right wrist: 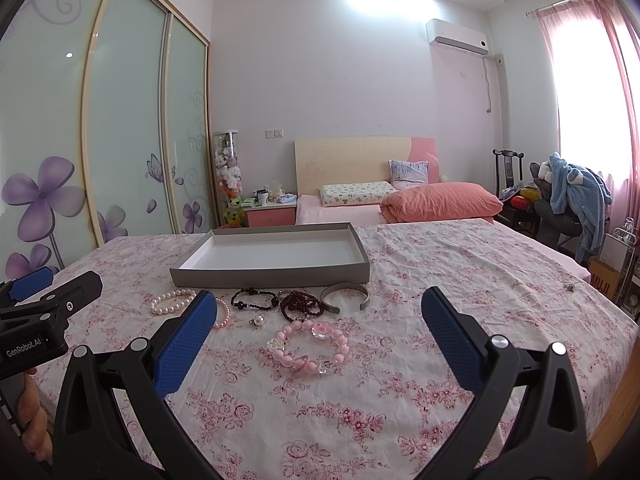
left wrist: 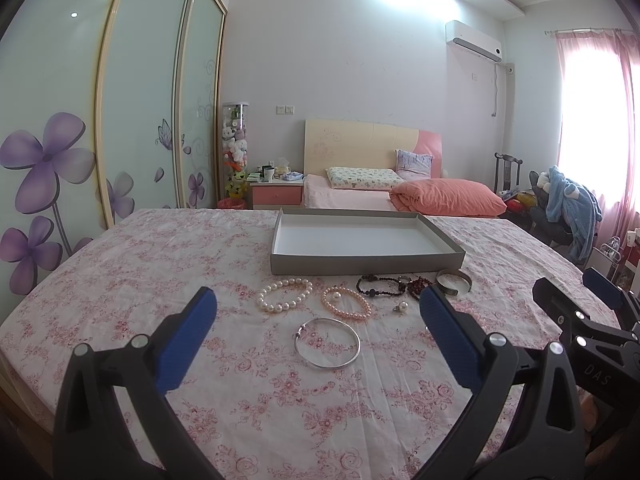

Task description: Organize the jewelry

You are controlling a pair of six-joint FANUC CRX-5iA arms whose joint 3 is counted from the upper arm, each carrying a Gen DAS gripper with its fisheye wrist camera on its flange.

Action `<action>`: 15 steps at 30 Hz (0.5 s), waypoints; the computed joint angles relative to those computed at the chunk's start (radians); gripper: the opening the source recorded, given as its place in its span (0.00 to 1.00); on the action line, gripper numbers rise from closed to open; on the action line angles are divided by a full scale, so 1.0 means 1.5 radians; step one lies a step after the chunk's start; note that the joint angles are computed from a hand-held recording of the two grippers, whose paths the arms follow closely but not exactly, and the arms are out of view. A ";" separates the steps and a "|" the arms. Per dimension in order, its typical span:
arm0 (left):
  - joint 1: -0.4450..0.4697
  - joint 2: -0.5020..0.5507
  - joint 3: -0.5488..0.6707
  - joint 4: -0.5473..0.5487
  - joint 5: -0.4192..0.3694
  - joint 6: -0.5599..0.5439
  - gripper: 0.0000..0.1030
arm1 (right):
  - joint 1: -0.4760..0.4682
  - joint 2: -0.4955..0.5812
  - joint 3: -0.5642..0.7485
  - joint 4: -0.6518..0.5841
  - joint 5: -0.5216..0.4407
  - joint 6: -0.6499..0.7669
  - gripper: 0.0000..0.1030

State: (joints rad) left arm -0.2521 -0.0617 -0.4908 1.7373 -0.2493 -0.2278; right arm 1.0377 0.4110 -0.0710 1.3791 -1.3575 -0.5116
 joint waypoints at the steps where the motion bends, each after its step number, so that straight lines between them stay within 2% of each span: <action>1: 0.000 0.000 0.000 0.000 0.000 0.000 0.96 | 0.000 0.000 0.000 0.000 0.000 0.000 0.98; 15: 0.001 0.000 0.000 -0.004 -0.001 0.003 0.96 | 0.000 0.000 0.000 -0.001 0.001 0.000 0.98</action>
